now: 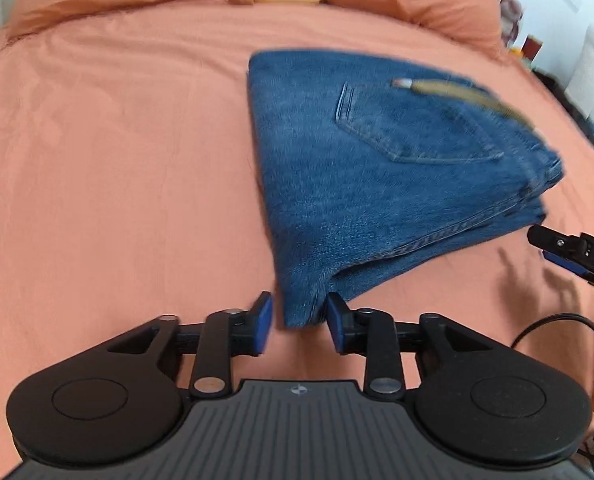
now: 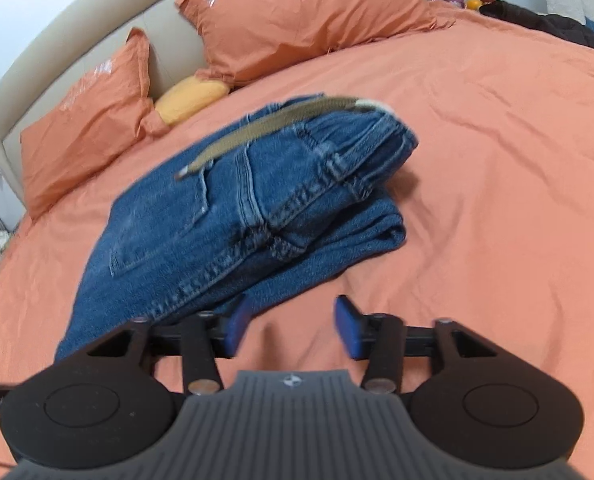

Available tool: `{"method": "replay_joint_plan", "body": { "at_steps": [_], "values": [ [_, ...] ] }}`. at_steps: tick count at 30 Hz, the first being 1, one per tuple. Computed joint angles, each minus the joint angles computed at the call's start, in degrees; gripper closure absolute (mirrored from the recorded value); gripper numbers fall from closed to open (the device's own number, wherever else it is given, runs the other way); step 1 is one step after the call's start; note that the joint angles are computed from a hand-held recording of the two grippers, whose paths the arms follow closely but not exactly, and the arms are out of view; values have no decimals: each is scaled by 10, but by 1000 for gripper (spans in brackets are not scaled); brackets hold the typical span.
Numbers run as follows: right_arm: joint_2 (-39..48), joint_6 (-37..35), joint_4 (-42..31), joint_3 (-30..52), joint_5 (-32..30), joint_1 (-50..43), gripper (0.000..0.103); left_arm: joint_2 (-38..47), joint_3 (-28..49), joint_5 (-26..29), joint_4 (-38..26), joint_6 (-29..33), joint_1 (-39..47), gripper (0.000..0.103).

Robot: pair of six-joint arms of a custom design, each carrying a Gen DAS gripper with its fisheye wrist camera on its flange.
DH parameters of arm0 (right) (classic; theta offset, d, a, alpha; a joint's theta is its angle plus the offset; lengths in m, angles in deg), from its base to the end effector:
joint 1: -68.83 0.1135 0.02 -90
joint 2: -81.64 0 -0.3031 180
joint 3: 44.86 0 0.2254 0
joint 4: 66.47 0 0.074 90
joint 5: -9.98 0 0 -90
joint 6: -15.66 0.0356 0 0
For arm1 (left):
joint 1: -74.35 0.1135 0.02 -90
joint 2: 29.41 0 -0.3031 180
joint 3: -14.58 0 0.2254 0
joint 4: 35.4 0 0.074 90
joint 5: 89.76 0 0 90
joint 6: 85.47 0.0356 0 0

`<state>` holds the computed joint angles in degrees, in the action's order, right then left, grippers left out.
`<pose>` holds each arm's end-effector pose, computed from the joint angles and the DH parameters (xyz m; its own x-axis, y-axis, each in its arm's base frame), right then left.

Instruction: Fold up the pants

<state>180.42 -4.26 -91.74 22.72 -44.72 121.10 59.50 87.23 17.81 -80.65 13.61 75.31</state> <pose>0.2096 0.2373 0.2104 -0.5970 0.4823 -0.6411 0.3262 0.8760 0.3552 0.2822 -0.0060 0.2586 -0.8476 0.1363 -0.5129 0.2651 0.9460 -0.1867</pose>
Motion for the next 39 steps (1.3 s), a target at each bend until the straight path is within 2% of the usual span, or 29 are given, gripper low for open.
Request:
{"method": "replay_joint_plan", "body": {
  "at_steps": [1, 2, 3, 5, 7, 9, 11, 15, 17, 19, 22, 26, 31, 33, 35, 36, 37, 38, 39],
  "values": [
    [-5, 10, -5, -1, 11, 4, 38, -11, -5, 14, 5, -3, 12, 61],
    [-9, 20, -10, -2, 23, 7, 35, -19, -7, 30, 12, -13, 26, 56],
    [-14, 30, -12, -5, 35, 9, 32, -20, -1, 51, 11, -25, 40, 52],
    [-25, 48, 1, -19, 45, 8, 29, -4, 21, 102, 10, -65, 69, 36],
    [-34, 59, 29, -38, 32, -4, 24, 22, 46, 140, 16, -112, 87, 30],
    [-43, 79, 58, -62, 15, -20, 22, 50, 65, 162, 28, -156, 94, 30],
    [-53, 106, 120, -103, -16, -42, 19, 81, 83, 172, 42, -190, 94, 29],
    [-49, 177, 280, -191, -71, -83, 18, 142, 103, 200, 61, -227, 92, 25],
    [-39, 191, 336, -214, -78, -97, 17, 167, 108, 201, 69, -243, 89, 22],
    [-26, 190, 379, -224, -87, -111, 11, 192, 109, 212, 81, -256, 90, 21],
    [-5, 173, 409, -217, -104, -129, 6, 220, 109, 229, 99, -269, 93, 20],
    [17, 124, 412, -194, -125, -152, 6, 247, 117, 266, 136, -283, 93, 16],
    [57, 102, 446, -173, -150, -185, 17, 286, 164, 281, 143, -296, 74, 17],
    [69, 98, 458, -167, -159, -195, 26, 301, 183, 283, 141, -295, 65, 24],
    [83, 104, 488, -173, -163, -201, 36, 314, 203, 271, 129, -288, 55, 41],
    [88, 109, 498, -175, -166, -203, 42, 318, 209, 266, 123, -284, 53, 44],
    [92, 114, 513, -180, -168, -205, 49, 319, 211, 264, 124, -284, 51, 53],
    [96, 120, 531, -187, -170, -207, 52, 320, 215, 260, 122, -282, 48, 61],
    [100, 124, 548, -193, -173, -208, 55, 319, 217, 258, 116, -277, 48, 64]
  ]
}}
